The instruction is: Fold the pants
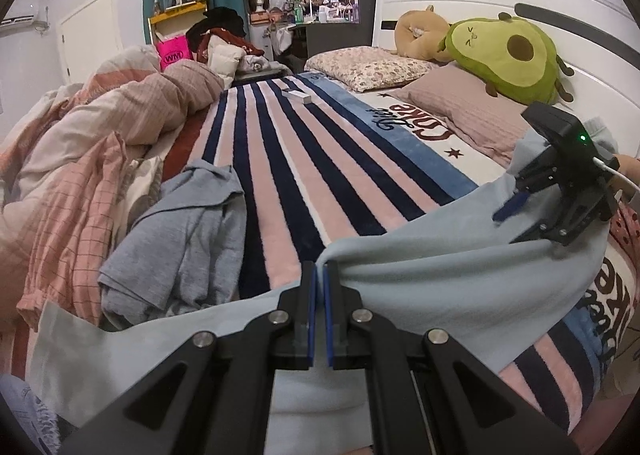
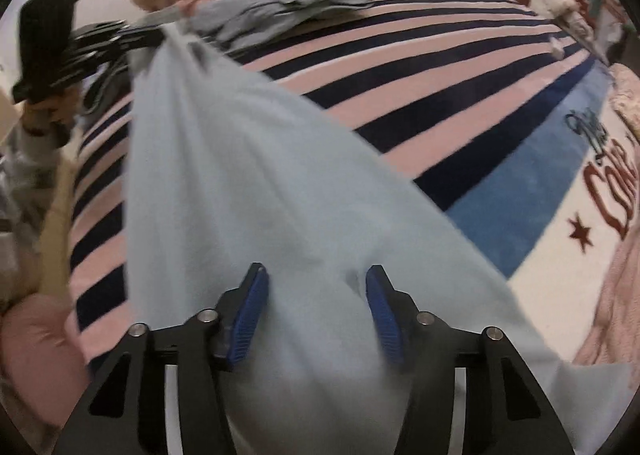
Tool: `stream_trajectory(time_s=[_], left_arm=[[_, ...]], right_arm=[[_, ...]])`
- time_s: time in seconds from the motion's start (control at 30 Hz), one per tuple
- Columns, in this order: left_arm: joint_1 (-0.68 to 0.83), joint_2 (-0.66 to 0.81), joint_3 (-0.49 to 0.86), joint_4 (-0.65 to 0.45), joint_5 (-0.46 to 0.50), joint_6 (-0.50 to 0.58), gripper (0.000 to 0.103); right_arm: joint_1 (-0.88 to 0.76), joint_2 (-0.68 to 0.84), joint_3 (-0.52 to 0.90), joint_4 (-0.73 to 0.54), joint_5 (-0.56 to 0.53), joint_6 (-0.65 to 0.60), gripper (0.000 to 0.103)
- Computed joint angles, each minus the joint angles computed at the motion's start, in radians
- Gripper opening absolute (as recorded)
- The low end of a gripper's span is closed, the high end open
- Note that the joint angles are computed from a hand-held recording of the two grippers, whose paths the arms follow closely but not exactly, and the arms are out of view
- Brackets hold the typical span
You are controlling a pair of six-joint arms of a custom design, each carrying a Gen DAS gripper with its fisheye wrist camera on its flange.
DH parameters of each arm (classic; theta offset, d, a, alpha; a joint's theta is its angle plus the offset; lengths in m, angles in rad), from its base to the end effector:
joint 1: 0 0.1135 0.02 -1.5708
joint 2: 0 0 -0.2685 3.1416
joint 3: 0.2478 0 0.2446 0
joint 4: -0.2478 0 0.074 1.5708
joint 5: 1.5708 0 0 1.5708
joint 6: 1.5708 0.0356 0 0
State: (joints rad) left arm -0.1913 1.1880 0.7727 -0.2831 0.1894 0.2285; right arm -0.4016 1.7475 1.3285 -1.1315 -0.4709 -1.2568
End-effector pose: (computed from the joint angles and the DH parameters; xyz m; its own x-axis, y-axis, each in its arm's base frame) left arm 0.2386 -0.0530 0.2517 -0.5405 0.3313 -0.7734 0.4628 0.8847 0.0556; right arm 0.2920 -0.1065 0.2304 -0.6075 -0.6629 -0.4377 -0.7703 0.6262 0.1208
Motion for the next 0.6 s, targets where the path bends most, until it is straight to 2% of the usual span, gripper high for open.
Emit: stream_trajectory(time_s=[0.03,0.1,0.23,0.37,0.43,0.47,0.6], left_arm=[[0.003,0.003,0.001,0.001,0.004,-0.001,0.002],[0.004,0.005,0.001,0.001,0.008,-0.004,0.002],[-0.008,0.008,-0.007,0.009,0.001,-0.002,0.002],[-0.013,0.010,-0.008,0.012,0.002,-0.005,0.002],[-0.017,0.016,-0.009,0.012,-0.011,0.001,0.002],[-0.023,0.016,-0.011,0.013,-0.022,-0.002,0.002],[-0.009,0.022,-0.015,0.035,-0.024,-0.021,0.002]], right_arm=[[-0.004,-0.013,-0.014,-0.001,0.006,-0.019,0.032],[-0.007,-0.030,-0.035,-0.021,0.035,-0.063,0.026],[-0.013,-0.077,-0.096,-0.005,0.070,-0.106,0.027],[0.002,-0.079,-0.123,0.042,0.112,-0.072,0.029],[0.001,-0.100,-0.142,0.055,0.116,-0.096,0.006],[0.000,-0.135,-0.176,0.088,0.120,-0.120,0.002],[-0.028,-0.225,-0.236,0.158,0.059,-0.102,0.001]])
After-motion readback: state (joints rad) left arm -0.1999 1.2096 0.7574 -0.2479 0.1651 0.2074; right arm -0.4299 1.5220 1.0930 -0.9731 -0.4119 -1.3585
